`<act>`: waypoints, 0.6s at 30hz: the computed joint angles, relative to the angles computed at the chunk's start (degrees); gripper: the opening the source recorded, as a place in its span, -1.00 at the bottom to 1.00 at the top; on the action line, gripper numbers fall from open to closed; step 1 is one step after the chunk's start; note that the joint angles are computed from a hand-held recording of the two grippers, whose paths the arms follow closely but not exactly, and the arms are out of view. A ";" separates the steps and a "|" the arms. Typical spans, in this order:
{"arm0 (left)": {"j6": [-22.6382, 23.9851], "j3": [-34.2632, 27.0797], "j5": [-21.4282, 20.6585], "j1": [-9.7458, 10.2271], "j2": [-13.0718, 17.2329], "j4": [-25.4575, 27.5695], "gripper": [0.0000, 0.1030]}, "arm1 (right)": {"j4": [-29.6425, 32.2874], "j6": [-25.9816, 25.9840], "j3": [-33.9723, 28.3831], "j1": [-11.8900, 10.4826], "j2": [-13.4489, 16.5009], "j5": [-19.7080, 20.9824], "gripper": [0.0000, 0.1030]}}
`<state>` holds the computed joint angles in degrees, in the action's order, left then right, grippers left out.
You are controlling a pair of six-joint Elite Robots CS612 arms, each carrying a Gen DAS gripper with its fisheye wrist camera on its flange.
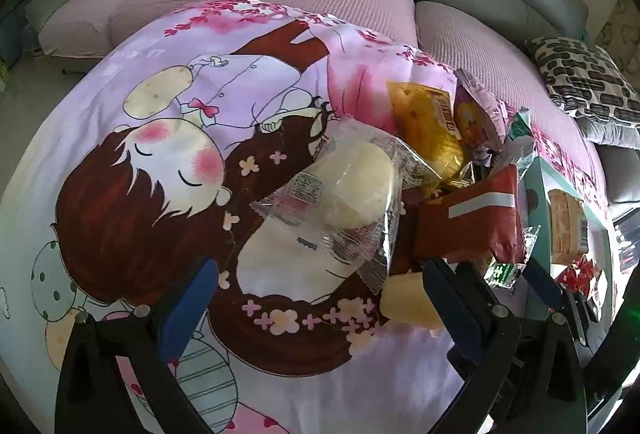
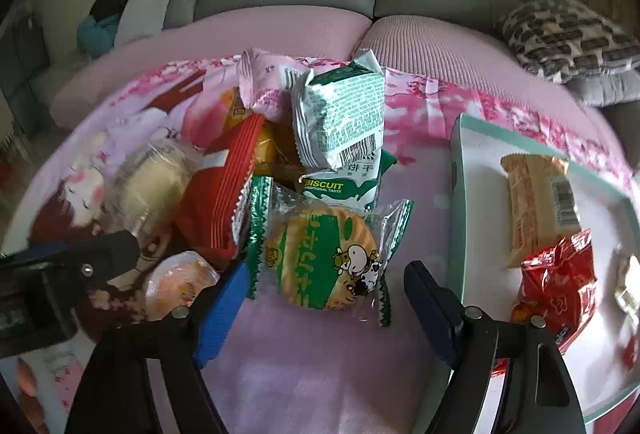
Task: Organize snacks
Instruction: 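Grasp the green-wrapped round biscuit with the right gripper while the left grasps the yellow pudding cup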
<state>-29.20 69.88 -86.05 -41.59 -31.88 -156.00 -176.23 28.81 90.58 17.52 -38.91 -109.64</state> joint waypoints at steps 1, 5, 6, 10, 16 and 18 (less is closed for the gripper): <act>0.10 -0.03 -0.27 0.00 0.00 -0.02 0.98 | -0.01 -0.19 -0.11 0.05 0.08 -0.16 0.49; 0.47 -0.22 -1.04 -0.10 0.13 -0.06 0.98 | -0.70 0.20 0.20 -0.28 0.10 1.57 0.31; 0.43 -0.22 -1.23 -0.15 0.11 0.03 0.98 | -0.98 0.31 0.39 -0.35 0.00 1.87 0.29; 0.45 -0.51 -2.62 -0.21 0.35 0.09 0.98 | -2.15 0.92 1.25 -0.67 -0.45 3.30 0.17; -3.02 -1.07 -6.63 0.41 0.92 0.68 0.97 | -2.19 0.84 2.20 -0.78 -1.08 4.24 0.14; -3.15 -1.02 -7.37 0.47 0.97 0.51 0.97 | -1.96 0.64 2.40 -0.71 -1.25 4.55 0.14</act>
<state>-32.36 68.86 -93.42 -41.11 -30.90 -155.49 -178.18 29.44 92.97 16.81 -40.16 -105.09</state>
